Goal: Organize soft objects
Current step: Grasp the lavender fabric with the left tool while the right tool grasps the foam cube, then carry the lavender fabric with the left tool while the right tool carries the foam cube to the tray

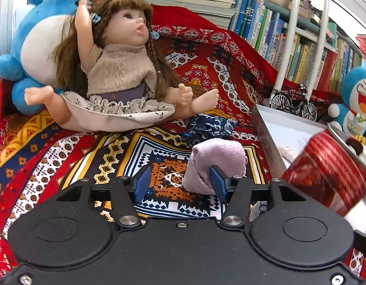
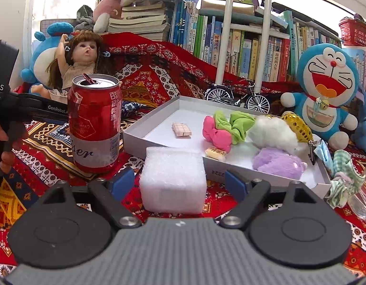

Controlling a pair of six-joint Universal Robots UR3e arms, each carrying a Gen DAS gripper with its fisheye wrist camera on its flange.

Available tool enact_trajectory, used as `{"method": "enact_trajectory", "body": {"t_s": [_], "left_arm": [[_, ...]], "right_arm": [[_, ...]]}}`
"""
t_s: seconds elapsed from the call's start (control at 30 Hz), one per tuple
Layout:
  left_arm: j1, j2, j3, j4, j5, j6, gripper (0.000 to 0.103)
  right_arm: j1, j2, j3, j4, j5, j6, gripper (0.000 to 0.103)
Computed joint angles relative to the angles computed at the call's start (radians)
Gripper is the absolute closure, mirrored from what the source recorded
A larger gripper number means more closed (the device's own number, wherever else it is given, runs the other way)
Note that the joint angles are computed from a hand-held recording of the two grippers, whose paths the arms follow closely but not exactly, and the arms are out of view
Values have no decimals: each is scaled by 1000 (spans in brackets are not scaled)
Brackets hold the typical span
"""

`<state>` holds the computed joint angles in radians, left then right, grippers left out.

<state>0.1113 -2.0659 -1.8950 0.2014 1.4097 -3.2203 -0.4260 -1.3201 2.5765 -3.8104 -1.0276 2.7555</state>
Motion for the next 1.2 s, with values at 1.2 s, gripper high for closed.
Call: {"method": "enact_trajectory", "body": {"t_s": [1.2], "left_arm": [[59, 37, 228, -409, -151, -194, 33]], "right_arm": [[42, -5, -104, 171, -13, 54, 36]]}}
